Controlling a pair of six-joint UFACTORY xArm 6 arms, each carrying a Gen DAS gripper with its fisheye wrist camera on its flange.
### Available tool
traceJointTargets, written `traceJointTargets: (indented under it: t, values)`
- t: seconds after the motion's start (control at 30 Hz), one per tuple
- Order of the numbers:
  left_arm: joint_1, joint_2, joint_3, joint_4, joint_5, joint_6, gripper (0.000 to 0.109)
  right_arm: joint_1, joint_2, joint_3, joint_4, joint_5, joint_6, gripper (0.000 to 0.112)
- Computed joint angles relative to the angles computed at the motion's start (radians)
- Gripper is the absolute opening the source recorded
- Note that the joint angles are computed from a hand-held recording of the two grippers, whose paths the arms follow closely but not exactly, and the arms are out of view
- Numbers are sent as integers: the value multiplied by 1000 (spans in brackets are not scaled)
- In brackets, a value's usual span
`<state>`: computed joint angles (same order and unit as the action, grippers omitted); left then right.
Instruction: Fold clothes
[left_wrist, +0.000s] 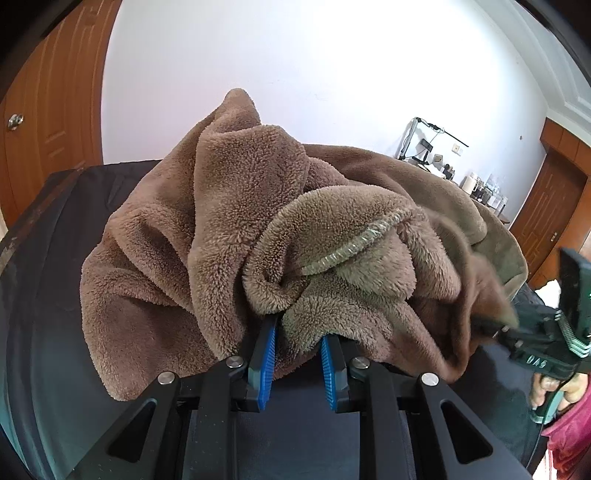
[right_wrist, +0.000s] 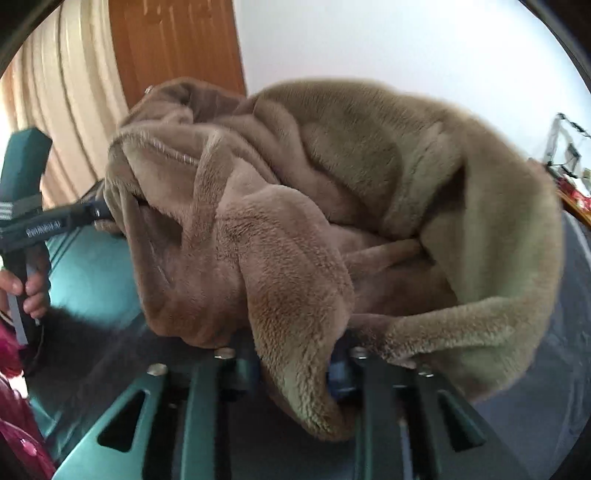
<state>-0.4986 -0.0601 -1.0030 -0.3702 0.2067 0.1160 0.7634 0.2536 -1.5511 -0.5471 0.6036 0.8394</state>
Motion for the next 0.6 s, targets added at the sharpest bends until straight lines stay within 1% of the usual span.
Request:
traceJointTargets:
  t: [0.13, 0.17, 0.23, 0.27, 0.3, 0.4, 0.43, 0.53, 0.57, 0.6]
  values:
    - [-11, -2, 1, -86, -9, 105, 23, 35, -93, 22, -371, 96, 341, 18]
    - [-22, -9, 4, -142, -10, 167, 24, 45, -120, 32, -453, 126, 421, 18]
    - [-49, -33, 14, -311, -7, 349, 25, 73, -171, 48, -603, 212, 557, 18]
    - [-62, -48, 23, -378, -4, 424, 25, 83, -186, 53, -645, 243, 594, 18]
    - [-76, -69, 41, -427, -2, 486, 26, 92, -198, 58, -679, 268, 622, 18]
    - [-107, -136, 104, -537, 17, 627, 26, 106, -209, 73, -716, 332, 668, 18]
    - [-113, -160, 126, -560, 26, 660, 26, 100, -197, 67, -721, 336, 696, 18]
    - [-110, -221, 193, -497, 35, 619, 26, 75, -157, 50, -739, 344, 817, 18]
    - [-103, -237, 211, -471, 39, 595, 27, 65, -159, 60, -744, 341, 855, 18]
    - [-92, -247, 226, -441, 44, 556, 28, 61, -193, 112, -755, 339, 902, 18]
